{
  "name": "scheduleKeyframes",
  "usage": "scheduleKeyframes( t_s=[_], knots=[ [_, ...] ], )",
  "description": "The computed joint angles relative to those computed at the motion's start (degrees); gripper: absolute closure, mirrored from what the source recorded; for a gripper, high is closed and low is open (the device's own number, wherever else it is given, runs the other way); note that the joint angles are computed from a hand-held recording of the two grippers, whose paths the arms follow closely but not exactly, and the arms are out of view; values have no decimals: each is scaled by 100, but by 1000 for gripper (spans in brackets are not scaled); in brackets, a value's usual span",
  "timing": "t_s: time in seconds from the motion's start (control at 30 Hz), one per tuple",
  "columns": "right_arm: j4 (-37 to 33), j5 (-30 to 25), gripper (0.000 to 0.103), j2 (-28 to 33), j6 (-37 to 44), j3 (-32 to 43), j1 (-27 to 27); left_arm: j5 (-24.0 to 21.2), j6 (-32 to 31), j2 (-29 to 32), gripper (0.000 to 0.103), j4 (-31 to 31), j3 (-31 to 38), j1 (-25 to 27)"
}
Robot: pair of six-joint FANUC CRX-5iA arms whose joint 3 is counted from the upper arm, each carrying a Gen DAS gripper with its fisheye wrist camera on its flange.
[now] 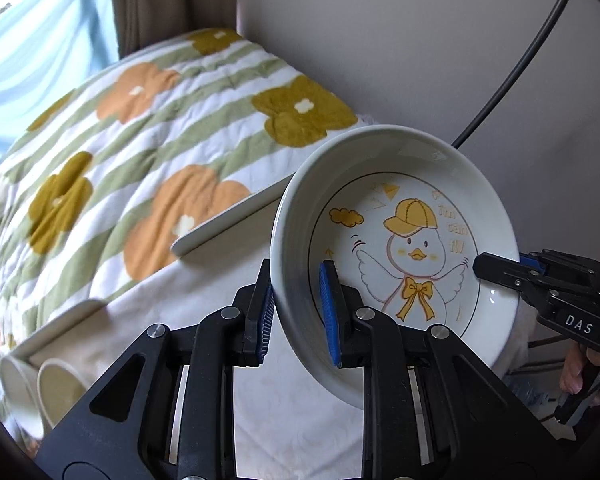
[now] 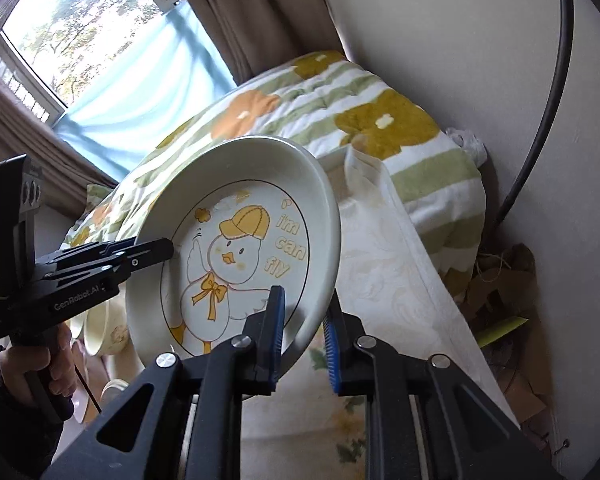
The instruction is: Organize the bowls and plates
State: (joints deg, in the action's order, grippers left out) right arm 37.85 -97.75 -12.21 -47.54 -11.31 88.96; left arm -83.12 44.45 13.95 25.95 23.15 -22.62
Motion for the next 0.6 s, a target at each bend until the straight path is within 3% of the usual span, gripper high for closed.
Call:
scheduleKeyframes(
  t_s=[0.27,0.6],
  knots=[
    [22,-14,86,638,174,832,304,-345,-327,-1187,85,384,-1064,926],
    [-33,844,86,1089,717,1217,302,-711,-475,-2447,85,399,-2218,2306]
  ],
)
